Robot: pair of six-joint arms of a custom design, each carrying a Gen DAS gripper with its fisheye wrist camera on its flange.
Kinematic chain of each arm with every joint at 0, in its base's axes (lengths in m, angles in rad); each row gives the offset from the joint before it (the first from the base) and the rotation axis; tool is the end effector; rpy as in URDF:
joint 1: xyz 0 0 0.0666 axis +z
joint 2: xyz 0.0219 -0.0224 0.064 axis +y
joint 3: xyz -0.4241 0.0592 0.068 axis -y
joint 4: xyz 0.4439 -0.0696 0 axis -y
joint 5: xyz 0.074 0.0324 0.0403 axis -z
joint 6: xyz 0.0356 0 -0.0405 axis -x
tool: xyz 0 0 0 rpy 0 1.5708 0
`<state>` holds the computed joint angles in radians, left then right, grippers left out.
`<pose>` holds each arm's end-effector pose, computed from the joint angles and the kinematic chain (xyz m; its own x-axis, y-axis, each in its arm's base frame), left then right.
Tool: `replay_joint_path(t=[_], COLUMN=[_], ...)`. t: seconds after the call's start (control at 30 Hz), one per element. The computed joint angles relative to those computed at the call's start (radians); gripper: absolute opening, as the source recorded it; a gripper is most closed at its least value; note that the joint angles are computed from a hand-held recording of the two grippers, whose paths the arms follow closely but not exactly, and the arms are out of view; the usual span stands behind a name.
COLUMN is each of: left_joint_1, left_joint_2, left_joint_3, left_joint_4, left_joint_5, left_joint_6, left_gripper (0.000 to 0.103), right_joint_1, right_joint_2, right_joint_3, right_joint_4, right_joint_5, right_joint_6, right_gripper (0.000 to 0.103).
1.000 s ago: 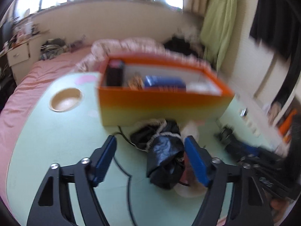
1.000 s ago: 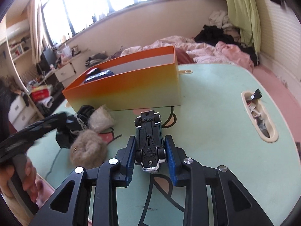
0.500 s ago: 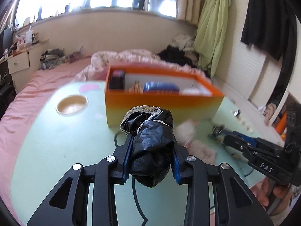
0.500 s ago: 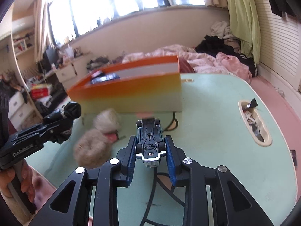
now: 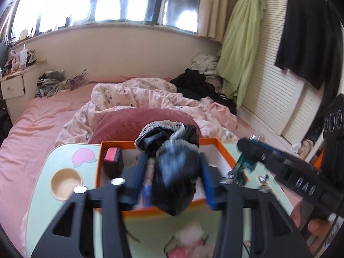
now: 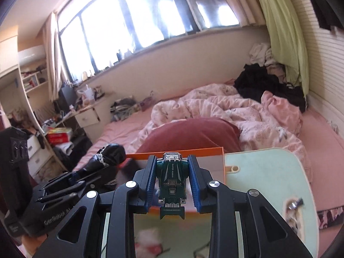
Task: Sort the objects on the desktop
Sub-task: 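Drop the toy car into the box with the right gripper while the left drops the bag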
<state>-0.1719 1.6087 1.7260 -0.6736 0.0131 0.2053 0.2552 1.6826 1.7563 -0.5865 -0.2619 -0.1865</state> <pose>0.6302 -0.1103 0.5457 -0.5464 -0.1120 -0.8300 0.0721 0.9810 -0.1799 0.6498 0.1786 0.5238 -0.5522 0.0410 -0.8327 -0.3661 0.8854 0.2864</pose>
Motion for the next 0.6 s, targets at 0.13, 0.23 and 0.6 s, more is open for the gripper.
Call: replay_joint_path(t=[0.13,0.23,0.6], left_joint_1=[0.009,0.001,-0.021], left_joint_2=[-0.017,-0.058,-0.175], left_joint_3=[-0.050,-0.106,-0.304], left_joint_4=[0.056,0.087,-0.052], left_joint_5=[0.013,-0.005,0.003], left_joint_6=[0.048,0.012,-0.046], left_gripper=[0.056,0.056,0.074], right_joint_1=[-0.011,-0.008,0.048], right_joint_2=[-0.010,-0.056,-0.261], right_joint_3=[-0.040,-0.098,-0.408], right_joint_4=[0.047,0.083,0.035], right_joint_5=[-0.005,0.021,0.125], right_joint_6=[-0.038,-0.005,0.141], right_gripper=[0.045,0.047,0.075])
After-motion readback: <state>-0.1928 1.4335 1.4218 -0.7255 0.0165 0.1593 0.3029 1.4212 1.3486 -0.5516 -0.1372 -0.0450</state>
